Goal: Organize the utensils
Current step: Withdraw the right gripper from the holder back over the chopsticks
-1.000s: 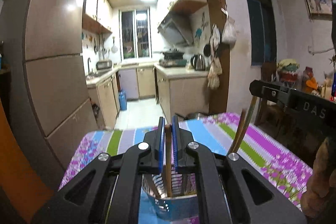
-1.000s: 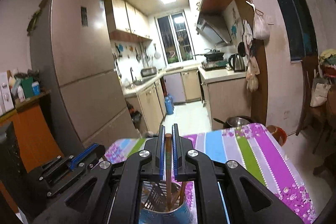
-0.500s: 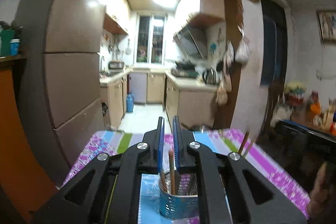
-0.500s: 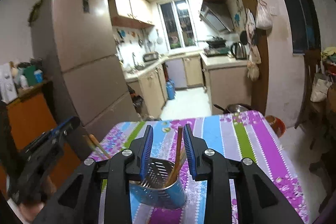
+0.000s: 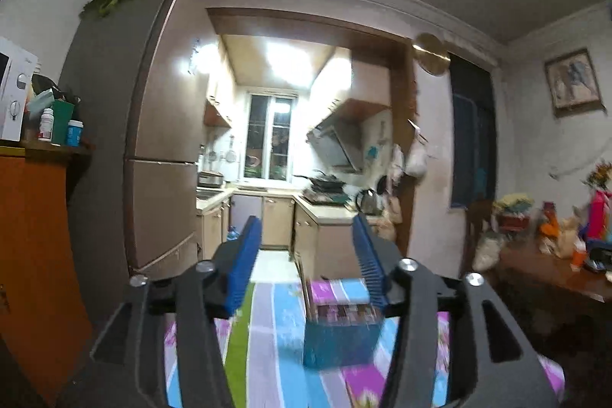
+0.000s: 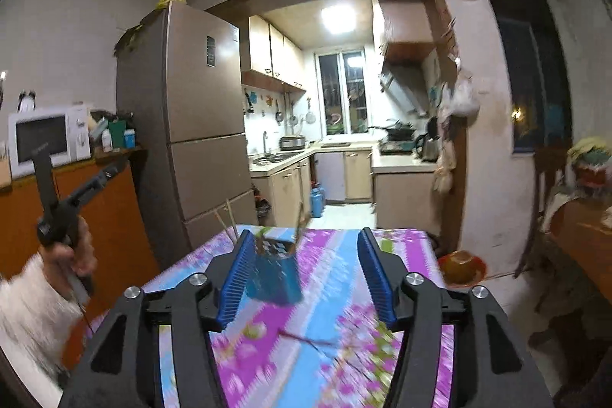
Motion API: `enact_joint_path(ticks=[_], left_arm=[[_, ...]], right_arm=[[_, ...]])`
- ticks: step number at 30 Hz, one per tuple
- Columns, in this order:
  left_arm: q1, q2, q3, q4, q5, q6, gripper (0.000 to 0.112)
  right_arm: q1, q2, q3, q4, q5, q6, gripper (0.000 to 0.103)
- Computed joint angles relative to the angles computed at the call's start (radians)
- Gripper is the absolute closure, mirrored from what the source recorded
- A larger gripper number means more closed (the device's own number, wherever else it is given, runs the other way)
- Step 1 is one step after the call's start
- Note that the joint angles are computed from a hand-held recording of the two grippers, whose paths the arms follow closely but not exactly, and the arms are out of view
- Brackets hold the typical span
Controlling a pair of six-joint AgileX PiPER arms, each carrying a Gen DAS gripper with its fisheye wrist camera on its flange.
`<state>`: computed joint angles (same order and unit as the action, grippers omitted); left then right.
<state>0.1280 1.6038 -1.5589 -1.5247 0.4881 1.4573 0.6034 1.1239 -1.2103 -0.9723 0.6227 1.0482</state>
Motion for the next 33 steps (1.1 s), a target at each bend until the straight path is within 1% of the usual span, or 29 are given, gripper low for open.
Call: enact_joint_path(ticks=[1,3,6,9,11,12,13,15,17,18,20,22,26,30,32,33], left_arm=[[0.018,-0.036,0.066,-0.034,0.021,0.057,0.062],[0.052,-0.112,0.213,-0.108,0.033,0.183,0.061],[0.094,-0.204,0.392,-0.178,0.029,0.335,0.061],[0.146,-0.267,0.517,-0.172,0.061,0.419,0.061],[0.176,-0.277,0.57,-0.11,0.088,0.406,0.061],[0.222,-0.286,0.611,-0.101,0.128,0.415,0.061],[0.23,-0.277,0.627,-0.078,0.134,0.397,0.061],[0.239,-0.244,0.646,0.015,0.139,0.331,0.061],[0.233,-0.208,0.665,0.081,0.118,0.275,0.061],[0.239,-0.179,0.672,0.128,0.134,0.222,0.061],[0.248,-0.153,0.703,0.142,0.15,0.206,0.062],[0.259,-0.146,0.754,0.1,0.159,0.261,0.062],[0.268,-0.154,0.811,0.028,0.156,0.399,0.068],[0.294,-0.164,0.847,-0.007,0.137,0.468,0.068],[0.303,-0.163,0.852,-0.014,0.129,0.475,0.068],[0.309,-0.163,0.859,-0.03,0.123,0.502,0.07]], right_arm=[[0.045,-0.036,0.053,-0.074,0.037,0.072,0.037],[0.146,-0.114,0.191,-0.203,0.123,0.242,0.031],[0.21,-0.174,0.316,-0.23,0.187,0.41,0.031],[0.254,-0.2,0.421,-0.257,0.23,0.59,0.031],[0.259,-0.194,0.485,-0.274,0.224,0.709,0.031],[0.268,-0.178,0.506,-0.29,0.224,0.771,0.031],[0.262,-0.16,0.522,-0.301,0.208,0.822,0.031],[0.253,-0.115,0.551,-0.306,0.153,0.913,0.031],[0.273,-0.042,0.555,-0.327,0.135,0.983,0.031],[0.289,-0.013,0.553,-0.331,0.141,0.999,0.031],[0.327,0.075,0.531,-0.328,0.136,0.998,0.031],[0.36,0.151,0.494,-0.314,0.145,0.953,0.031],[0.427,0.306,0.367,-0.29,0.209,0.788,0.031],[0.466,0.395,0.286,-0.319,0.211,0.695,0.031],[0.487,0.428,0.249,-0.332,0.212,0.657,0.033],[0.499,0.454,0.223,-0.342,0.211,0.632,0.035]])
